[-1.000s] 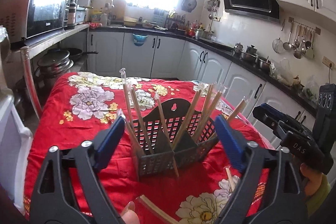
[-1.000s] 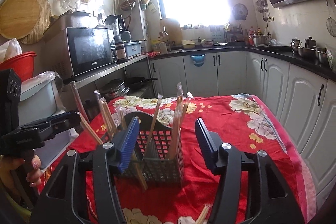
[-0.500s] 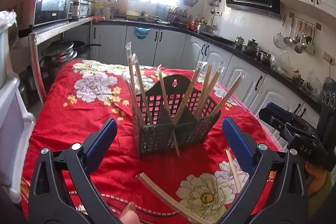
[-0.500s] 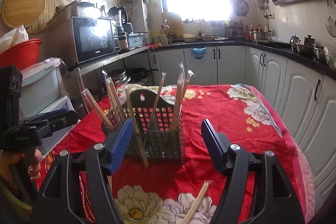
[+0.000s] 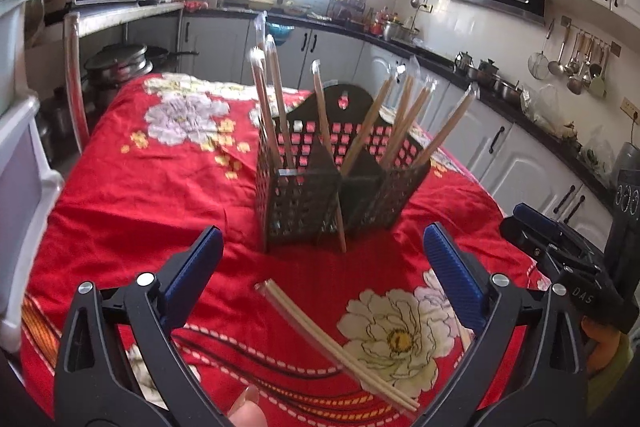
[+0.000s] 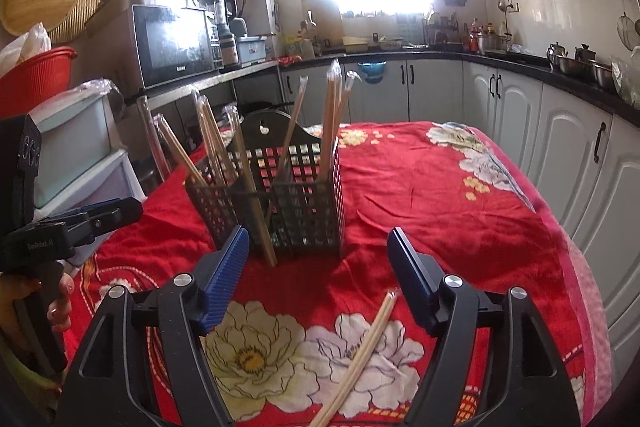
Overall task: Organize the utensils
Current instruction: 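Pull both open tools back and grasp the last wrapped chopsticks on the cloth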
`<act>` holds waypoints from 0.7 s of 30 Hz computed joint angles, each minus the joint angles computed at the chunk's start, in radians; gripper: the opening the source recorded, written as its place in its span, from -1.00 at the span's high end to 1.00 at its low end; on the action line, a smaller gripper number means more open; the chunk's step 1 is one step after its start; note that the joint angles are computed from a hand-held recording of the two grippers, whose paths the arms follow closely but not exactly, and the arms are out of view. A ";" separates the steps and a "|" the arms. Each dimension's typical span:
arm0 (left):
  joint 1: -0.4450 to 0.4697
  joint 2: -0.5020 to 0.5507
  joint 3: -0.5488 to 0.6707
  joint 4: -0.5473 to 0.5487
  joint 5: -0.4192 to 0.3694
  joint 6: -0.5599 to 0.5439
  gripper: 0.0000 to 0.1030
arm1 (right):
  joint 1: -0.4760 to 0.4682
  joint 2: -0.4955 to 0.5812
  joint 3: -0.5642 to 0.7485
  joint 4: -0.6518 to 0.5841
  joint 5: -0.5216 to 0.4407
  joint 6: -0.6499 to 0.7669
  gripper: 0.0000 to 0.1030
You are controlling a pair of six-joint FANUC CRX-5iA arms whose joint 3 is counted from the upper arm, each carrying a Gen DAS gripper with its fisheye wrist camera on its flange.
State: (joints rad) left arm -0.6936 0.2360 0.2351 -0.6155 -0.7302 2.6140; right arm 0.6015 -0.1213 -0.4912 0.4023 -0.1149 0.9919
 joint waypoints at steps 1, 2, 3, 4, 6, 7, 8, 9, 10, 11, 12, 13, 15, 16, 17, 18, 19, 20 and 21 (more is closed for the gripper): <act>0.001 0.002 -0.003 0.007 0.001 -0.001 -0.79 | 0.000 -0.001 -0.005 0.001 0.000 -0.002 -0.35; 0.002 0.003 -0.009 0.017 0.006 -0.002 -0.79 | 0.000 -0.002 -0.010 0.001 -0.002 -0.005 -0.36; 0.005 0.004 -0.015 0.029 0.011 -0.007 -0.79 | 0.001 -0.002 -0.012 -0.008 -0.004 0.000 -0.36; 0.006 0.007 -0.020 0.041 0.013 -0.010 -0.79 | 0.001 -0.003 -0.015 -0.016 -0.007 0.003 -0.36; 0.008 0.011 -0.027 0.057 0.014 -0.012 -0.79 | 0.002 0.000 -0.008 -0.063 -0.024 0.043 -0.37; 0.011 0.013 -0.033 0.071 0.018 -0.016 -0.79 | 0.003 0.002 -0.003 -0.080 -0.033 0.058 -0.37; 0.015 0.014 -0.040 0.086 0.025 -0.022 -0.79 | 0.002 0.005 -0.004 -0.086 -0.037 0.062 -0.37; 0.021 0.016 -0.048 0.107 0.032 -0.031 -0.79 | 0.002 0.006 -0.004 -0.093 -0.042 0.067 -0.37; 0.023 0.017 -0.052 0.116 0.036 -0.035 -0.79 | 0.002 0.008 0.000 -0.113 -0.050 0.083 -0.37; 0.027 0.019 -0.059 0.133 0.042 -0.043 -0.79 | 0.003 0.011 0.008 -0.137 -0.061 0.105 -0.37; 0.029 0.022 -0.062 0.141 0.045 -0.045 -0.79 | 0.004 0.014 0.011 -0.151 -0.072 0.116 -0.37; 0.036 0.024 -0.071 0.164 0.055 -0.054 -0.79 | 0.004 0.016 0.010 -0.157 -0.077 0.120 -0.37; 0.054 0.027 -0.094 0.223 0.083 -0.082 -0.79 | 0.003 0.021 0.024 -0.210 -0.102 0.169 -0.38; 0.059 0.032 -0.098 0.244 0.087 -0.090 -0.79 | 0.002 0.024 0.026 -0.219 -0.109 0.176 -0.38; 0.065 0.037 -0.103 0.264 0.090 -0.099 -0.79 | 0.001 0.027 0.032 -0.239 -0.118 0.194 -0.38; 0.072 0.041 -0.111 0.292 0.100 -0.114 -0.79 | 0.000 0.029 0.036 -0.252 -0.124 0.205 -0.38; 0.079 0.043 -0.121 0.316 0.112 -0.127 -0.79 | -0.002 0.034 0.043 -0.272 -0.135 0.222 -0.38; 0.085 0.046 -0.130 0.339 0.122 -0.140 -0.79 | -0.003 0.039 0.050 -0.284 -0.145 0.231 -0.38; 0.089 0.050 -0.135 0.357 0.127 -0.148 -0.79 | -0.006 0.045 0.059 -0.299 -0.158 0.245 -0.38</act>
